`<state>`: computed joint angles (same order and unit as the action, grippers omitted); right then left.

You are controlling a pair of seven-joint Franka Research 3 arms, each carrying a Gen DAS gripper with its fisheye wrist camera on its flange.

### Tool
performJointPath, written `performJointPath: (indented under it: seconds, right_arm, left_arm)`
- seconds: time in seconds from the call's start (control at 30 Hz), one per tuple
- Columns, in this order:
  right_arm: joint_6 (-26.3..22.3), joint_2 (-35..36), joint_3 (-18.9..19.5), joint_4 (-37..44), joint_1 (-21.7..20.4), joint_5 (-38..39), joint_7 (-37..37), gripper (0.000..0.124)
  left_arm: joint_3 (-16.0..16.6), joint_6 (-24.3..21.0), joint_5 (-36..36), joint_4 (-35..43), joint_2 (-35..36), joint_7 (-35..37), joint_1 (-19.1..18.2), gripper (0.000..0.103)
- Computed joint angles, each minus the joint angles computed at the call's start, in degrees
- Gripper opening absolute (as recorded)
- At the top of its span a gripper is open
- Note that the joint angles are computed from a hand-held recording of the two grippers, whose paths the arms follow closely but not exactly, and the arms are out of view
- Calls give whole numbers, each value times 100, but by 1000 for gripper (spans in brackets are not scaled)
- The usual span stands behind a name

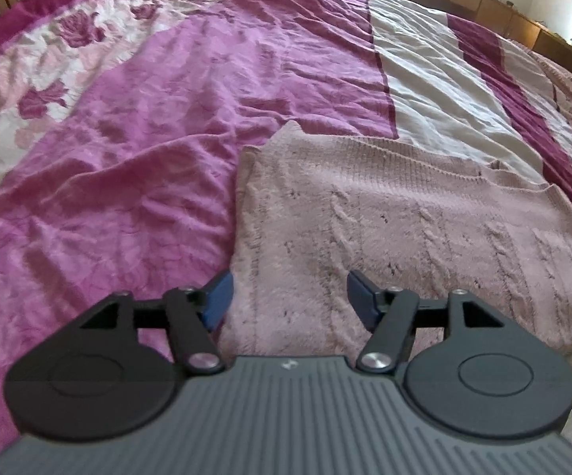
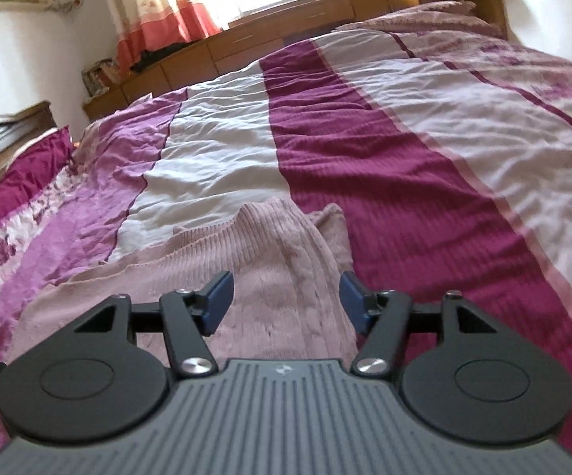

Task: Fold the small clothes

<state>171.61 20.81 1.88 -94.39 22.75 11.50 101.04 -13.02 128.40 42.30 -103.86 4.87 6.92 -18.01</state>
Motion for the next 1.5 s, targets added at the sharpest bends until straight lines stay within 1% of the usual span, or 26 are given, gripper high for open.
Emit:
performJointPath:
  seconds: [0.07, 0.1, 0.17, 0.3, 0.43, 0.57, 0.67, 0.73, 0.83, 0.9, 1.0, 1.13, 1.27, 1.37, 1.5]
  right_arm:
    - [97, -163, 50, -251, -41, 124, 30, 77]
    - [191, -262, 107, -415, -86, 214, 9, 78]
    - [317, -402, 276, -652, -222, 432, -132, 78]
    - [434, -610, 420, -1015, -343, 858, -147, 78]
    - [395, -739, 584, -1216, -494, 1272, -293, 78]
    - [338, -817, 644, -1308, -555, 1545, -464, 78]
    - [351, -857, 967, -1364, -818, 2191, -996, 81]
    - [309, -851, 1034, -1365, -871, 2526, -1222, 83]
    - [6, -759, 1347, -1220, -1169, 3582, -1943, 83]
    - [-39, -715, 1427, -1170, -1230, 4188, -2323, 84]
    - [-99, -679, 1410, -1092, -1201, 4720, -2803, 85]
    - [-325, -590, 1232, -919, -1063, 5027, -3103, 85]
    - [-530, -463, 1103, -719, -972, 5126, -3180, 85]
    - [-668, -325, 1130, -517, -998, 5377, -3335, 85]
    - [-614, -127, 1183, -281, -1009, 5747, -3427, 85]
  left_arm:
    - [-26, -118, -39, -17, -48, -60, -31, 65]
    - [-38, -146, -51, -42, -79, -116, -43, 65]
    - [-69, -196, -84, -107, -150, -219, -63, 65]
    - [-138, -336, -157, -195, -246, -319, -104, 65]
    - [-196, -377, -233, -331, -370, -421, -130, 65]
    - [-249, -339, -304, -483, -486, -560, -139, 65]
    - [-291, -404, -374, -519, -516, -635, -158, 65]
    - [-314, -465, -409, -513, -511, -627, -177, 65]
    - [-334, -537, -434, -491, -498, -623, -204, 65]
    - [-334, -558, -453, -471, -486, -601, -214, 65]
    - [-335, -626, -466, -409, -449, -573, -232, 65]
    - [-334, -687, -469, -347, -415, -543, -259, 65]
    - [-327, -711, -507, -326, -401, -499, -273, 65]
    - [-325, -740, -512, -306, -386, -477, -283, 65]
    - [-326, -812, -529, -272, -357, -423, -300, 65]
